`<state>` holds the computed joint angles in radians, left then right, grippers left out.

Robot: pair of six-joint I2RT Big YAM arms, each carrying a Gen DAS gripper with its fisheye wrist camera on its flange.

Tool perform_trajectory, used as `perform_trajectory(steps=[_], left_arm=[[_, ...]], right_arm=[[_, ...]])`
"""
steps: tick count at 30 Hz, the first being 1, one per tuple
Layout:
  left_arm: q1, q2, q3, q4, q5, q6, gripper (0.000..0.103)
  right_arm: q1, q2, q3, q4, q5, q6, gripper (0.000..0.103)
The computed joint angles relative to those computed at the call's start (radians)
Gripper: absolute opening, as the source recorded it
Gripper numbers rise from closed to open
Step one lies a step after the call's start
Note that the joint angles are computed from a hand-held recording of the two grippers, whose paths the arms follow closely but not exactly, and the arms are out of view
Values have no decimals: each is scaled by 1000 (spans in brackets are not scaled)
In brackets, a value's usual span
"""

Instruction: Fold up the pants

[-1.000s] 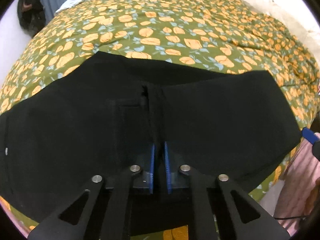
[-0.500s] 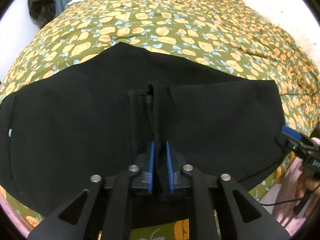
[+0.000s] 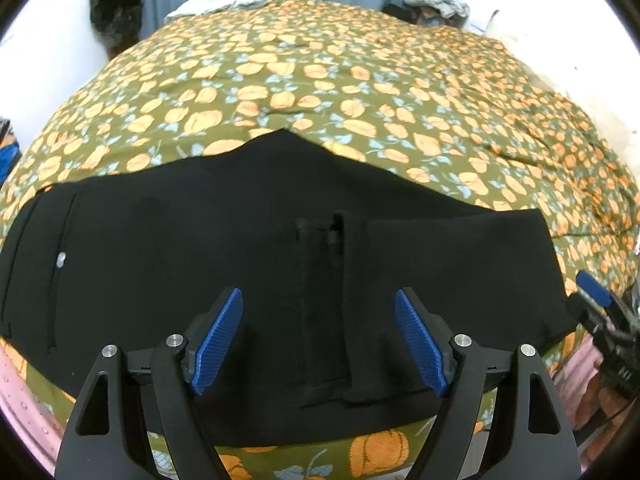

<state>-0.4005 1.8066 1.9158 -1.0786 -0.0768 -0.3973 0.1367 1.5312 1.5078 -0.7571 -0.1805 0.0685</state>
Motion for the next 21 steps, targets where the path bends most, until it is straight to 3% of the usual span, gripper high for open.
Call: perform_trajectory(steps=[10, 21], left_arm=[[32, -23, -43, 29, -14, -73, 84], [30, -17, -43, 19, -22, -62, 84]], right_arm=[[11, -2, -12, 8, 22, -23, 90], [25, 14, -6, -16, 20, -51, 90]])
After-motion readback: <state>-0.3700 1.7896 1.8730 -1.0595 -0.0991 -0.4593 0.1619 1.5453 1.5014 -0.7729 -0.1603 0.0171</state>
